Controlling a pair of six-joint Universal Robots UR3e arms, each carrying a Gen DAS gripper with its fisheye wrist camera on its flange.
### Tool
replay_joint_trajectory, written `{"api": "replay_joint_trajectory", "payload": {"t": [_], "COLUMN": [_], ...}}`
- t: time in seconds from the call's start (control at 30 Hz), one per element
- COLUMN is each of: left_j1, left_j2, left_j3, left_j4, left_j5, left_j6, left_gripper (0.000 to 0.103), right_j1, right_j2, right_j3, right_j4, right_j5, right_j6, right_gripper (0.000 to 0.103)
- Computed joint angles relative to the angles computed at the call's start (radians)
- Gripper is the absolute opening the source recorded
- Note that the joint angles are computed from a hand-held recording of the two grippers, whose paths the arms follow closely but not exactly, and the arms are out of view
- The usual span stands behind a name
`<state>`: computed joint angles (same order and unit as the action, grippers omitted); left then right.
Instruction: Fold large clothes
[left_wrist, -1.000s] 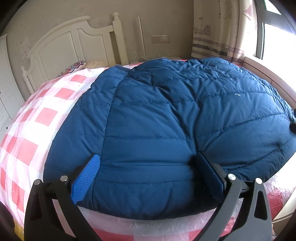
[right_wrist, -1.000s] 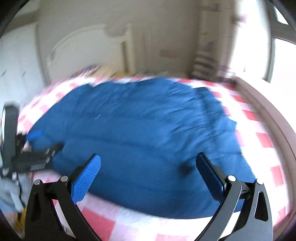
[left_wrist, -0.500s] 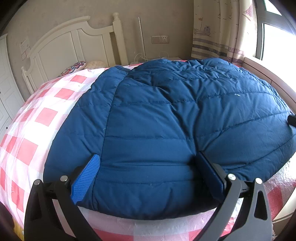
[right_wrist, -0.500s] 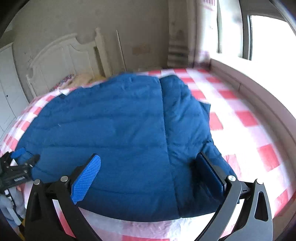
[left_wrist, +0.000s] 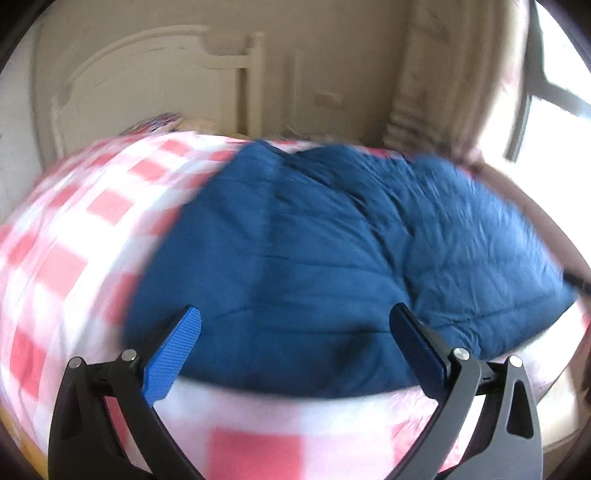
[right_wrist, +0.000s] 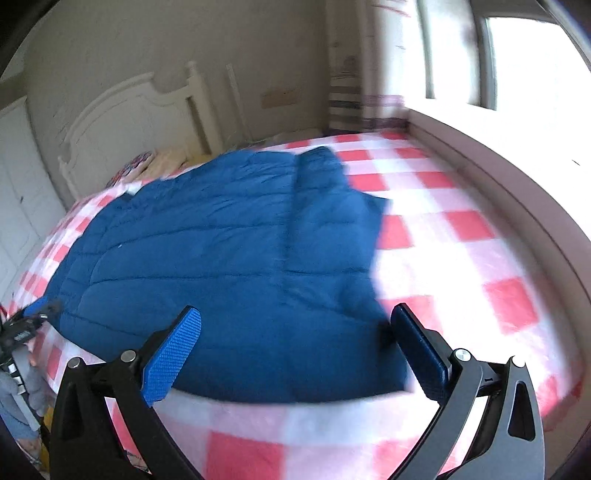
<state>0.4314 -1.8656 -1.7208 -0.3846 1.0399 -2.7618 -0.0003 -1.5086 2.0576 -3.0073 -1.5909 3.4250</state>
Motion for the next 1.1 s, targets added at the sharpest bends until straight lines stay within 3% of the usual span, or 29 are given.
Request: {"api": "replay_joint_trajectory", "payload": {"t": [0.2, 0.33, 0.4, 0.5, 0.6, 0.63, 0.67, 0.7, 0.77, 0.8, 0.87, 1.0, 1.1], "left_j1": [0.147, 0.125, 0.08, 0.037, 0.035, 0.031, 0.026, 0.024, 0.024, 0.031, 0.035, 0.122, 0.179], "left_j2": [-0.062, -0.14, -0.186, -0.254, -0.305, -0.32, -0.327, -0.323, -0.282, -0.242, -0.17, -0.025, 0.117], "left_j3": [0.183, 0.294, 0.336, 0.404, 0.505, 0.539, 0.559, 0.556, 0.496, 0.441, 0.345, 0.196, 0.012], "left_j4": [-0.241, -0.367, -0.358, -0.341, -0.421, -0.451, -0.474, -0.478, -0.452, -0.424, -0.355, -0.45, -0.439], "left_j5": [-0.083, -0.091, -0.052, -0.013, -0.022, -0.02, -0.014, -0.013, -0.019, -0.016, 0.02, -0.079, -0.103], "left_j6": [-0.037, -0.004, -0.016, -0.061, -0.082, -0.084, -0.081, -0.078, -0.058, -0.046, -0.036, 0.073, 0.19], "left_gripper": [0.101, 0.101, 0.101, 0.101, 0.101, 0.101, 0.101, 0.099, 0.079, 0.074, 0.047, 0.042, 0.042], "right_j1": [-0.265, -0.267, -0.243, -0.205, -0.191, -0.185, -0.181, -0.182, -0.194, -0.192, -0.202, -0.284, -0.39], "right_j2": [-0.155, -0.082, -0.039, 0.042, 0.061, 0.071, 0.077, 0.087, 0.095, 0.086, 0.035, -0.13, -0.355], "right_j3": [0.254, 0.27, 0.254, 0.214, 0.187, 0.182, 0.18, 0.192, 0.227, 0.239, 0.261, 0.367, 0.497], "right_j4": [-0.041, -0.119, -0.17, -0.253, -0.258, -0.269, -0.28, -0.319, -0.41, -0.421, -0.399, -0.345, -0.223], "right_j5": [0.353, 0.417, 0.414, 0.394, 0.378, 0.369, 0.357, 0.352, 0.358, 0.349, 0.346, 0.43, 0.551], "right_j6": [0.005, 0.01, 0.021, 0.077, 0.093, 0.1, 0.107, 0.128, 0.155, 0.151, 0.138, 0.128, 0.081], "right_gripper": [0.098, 0.098, 0.093, 0.093, 0.093, 0.09, 0.08, 0.068, 0.056, 0.046, 0.038, 0.035, 0.035]}}
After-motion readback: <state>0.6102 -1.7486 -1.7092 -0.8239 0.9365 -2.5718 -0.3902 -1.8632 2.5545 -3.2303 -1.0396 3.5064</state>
